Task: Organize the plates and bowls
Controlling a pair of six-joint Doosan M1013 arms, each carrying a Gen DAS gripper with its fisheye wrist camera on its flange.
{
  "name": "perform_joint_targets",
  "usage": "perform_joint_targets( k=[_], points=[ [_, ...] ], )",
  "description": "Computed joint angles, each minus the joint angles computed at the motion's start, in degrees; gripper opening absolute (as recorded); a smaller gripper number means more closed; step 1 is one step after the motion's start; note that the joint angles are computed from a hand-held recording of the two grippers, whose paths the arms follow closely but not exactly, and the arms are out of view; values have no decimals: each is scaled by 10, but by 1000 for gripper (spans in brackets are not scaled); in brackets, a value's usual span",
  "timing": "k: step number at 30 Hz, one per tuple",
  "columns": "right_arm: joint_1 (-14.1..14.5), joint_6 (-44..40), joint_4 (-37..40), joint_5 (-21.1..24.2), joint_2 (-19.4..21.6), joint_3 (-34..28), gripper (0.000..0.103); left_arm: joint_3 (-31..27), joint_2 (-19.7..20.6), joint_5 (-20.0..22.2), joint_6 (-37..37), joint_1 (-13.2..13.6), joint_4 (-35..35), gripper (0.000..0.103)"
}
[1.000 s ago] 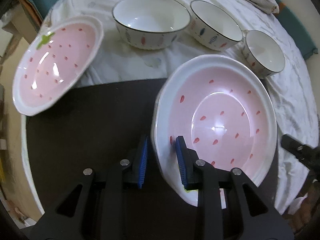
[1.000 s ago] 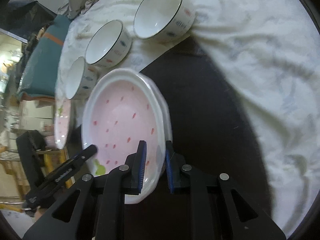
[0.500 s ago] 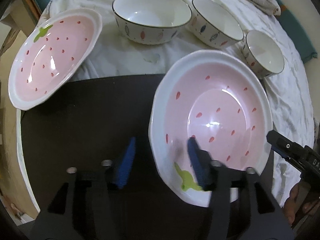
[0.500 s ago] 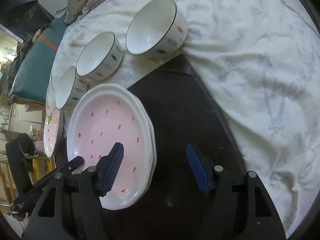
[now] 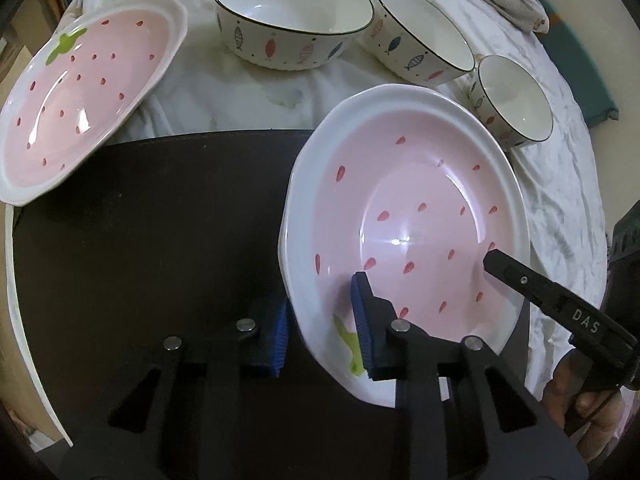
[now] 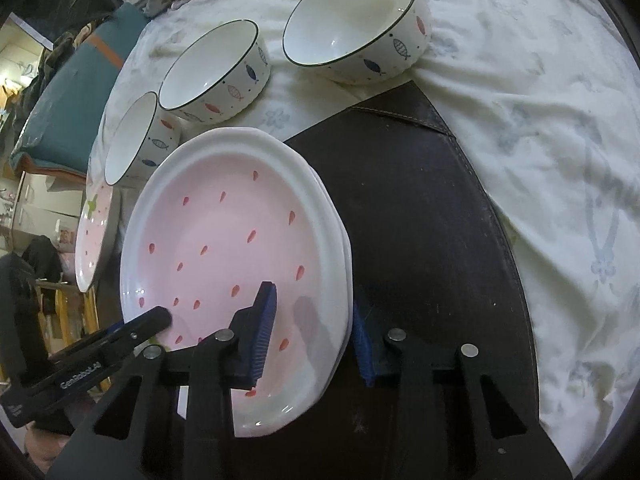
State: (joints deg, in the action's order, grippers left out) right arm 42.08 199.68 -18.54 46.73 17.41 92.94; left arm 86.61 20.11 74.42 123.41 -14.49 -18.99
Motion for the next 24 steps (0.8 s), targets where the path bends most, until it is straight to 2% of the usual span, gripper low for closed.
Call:
perform_joint_targets(
  k=[3, 6, 11, 19, 24],
  points=[
    [3, -15, 0, 14, 5, -9, 37, 1, -4, -6, 6, 1, 13, 24],
    [5, -7, -2, -3, 5, -6, 37, 3, -5, -2, 11, 7, 18, 23],
    [9, -40, 18, -3, 14, -20, 38, 11, -15, 0, 21, 22, 35, 23],
    [25, -108, 59, 10, 42, -64, 38, 19, -26, -1, 36, 51, 58, 23],
    [34, -140, 78, 24, 57, -89, 38, 30, -36, -9, 59, 60, 62, 23]
  ],
)
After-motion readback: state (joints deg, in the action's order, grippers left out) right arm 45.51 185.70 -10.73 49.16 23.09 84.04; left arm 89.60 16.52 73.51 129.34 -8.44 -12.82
